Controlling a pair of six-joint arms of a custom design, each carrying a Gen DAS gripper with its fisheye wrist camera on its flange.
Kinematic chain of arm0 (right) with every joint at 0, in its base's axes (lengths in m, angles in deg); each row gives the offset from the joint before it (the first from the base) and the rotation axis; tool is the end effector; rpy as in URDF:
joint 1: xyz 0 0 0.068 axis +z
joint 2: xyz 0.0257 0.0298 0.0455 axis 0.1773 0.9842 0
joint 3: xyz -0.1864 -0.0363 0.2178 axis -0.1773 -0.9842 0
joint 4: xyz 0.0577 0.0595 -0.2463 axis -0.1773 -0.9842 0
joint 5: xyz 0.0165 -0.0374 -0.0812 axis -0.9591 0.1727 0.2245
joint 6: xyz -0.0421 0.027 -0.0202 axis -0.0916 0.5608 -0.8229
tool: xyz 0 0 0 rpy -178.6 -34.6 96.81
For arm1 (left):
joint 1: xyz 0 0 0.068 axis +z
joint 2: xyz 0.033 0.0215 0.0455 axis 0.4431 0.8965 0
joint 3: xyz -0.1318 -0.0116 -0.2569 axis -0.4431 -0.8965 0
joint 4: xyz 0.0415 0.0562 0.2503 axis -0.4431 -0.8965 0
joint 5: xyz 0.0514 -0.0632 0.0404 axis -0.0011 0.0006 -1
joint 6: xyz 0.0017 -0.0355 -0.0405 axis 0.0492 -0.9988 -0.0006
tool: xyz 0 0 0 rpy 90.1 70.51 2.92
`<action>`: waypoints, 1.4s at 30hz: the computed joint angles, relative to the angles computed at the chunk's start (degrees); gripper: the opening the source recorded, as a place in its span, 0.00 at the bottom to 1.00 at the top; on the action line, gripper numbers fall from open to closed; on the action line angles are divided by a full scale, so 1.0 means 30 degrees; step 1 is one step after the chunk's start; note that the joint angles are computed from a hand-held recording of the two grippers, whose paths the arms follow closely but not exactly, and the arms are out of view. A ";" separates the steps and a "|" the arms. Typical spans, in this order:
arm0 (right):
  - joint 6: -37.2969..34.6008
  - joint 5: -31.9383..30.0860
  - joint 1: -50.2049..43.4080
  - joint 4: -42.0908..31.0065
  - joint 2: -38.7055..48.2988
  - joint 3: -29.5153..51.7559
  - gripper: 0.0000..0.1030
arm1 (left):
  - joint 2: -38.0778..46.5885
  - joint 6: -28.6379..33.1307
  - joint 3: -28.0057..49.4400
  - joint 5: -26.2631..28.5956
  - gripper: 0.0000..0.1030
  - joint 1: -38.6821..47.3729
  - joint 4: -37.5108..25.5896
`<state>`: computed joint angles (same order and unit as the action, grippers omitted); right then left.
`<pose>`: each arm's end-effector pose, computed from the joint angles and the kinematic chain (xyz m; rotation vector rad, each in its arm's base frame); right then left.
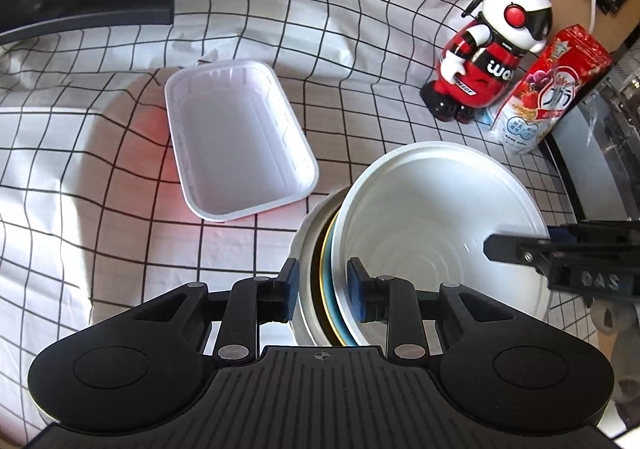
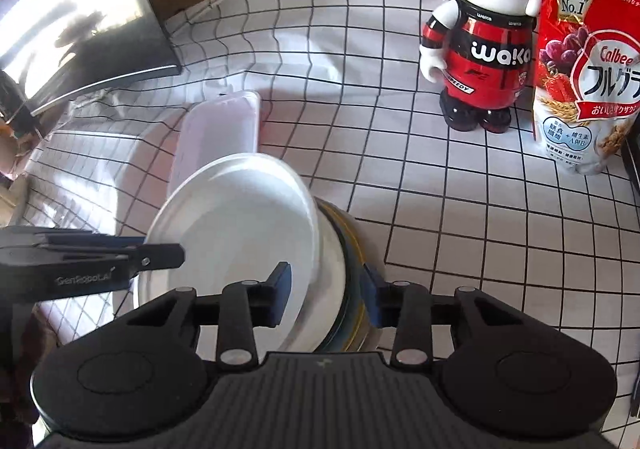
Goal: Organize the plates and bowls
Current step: 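Move both tools over to the white rectangular tray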
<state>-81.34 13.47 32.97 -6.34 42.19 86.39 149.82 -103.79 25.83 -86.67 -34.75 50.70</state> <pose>0.2586 0.1211 0.1517 -0.9128 2.5389 0.5003 0.1198 -0.1847 0.1406 -0.6129 2.5511 -0.1869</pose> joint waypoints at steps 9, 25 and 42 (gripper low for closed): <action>-0.1123 -0.1090 -0.0246 -0.3974 0.0165 0.1863 0.48 | -0.2554 0.0047 -0.1722 0.0515 0.27 -0.0309 0.1467; 0.4285 0.1754 0.5747 -0.7781 0.8288 1.5207 0.66 | -0.4649 0.5155 -0.5813 0.2789 0.27 1.1761 0.5468; 0.8476 0.1773 0.7099 -1.1085 1.6419 2.2696 0.26 | 0.1627 0.9828 -0.5674 0.5177 0.29 1.5310 1.1377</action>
<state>-55.92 18.79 54.27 -39.60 91.44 154.48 154.70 -74.31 8.81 -71.14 11.18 84.83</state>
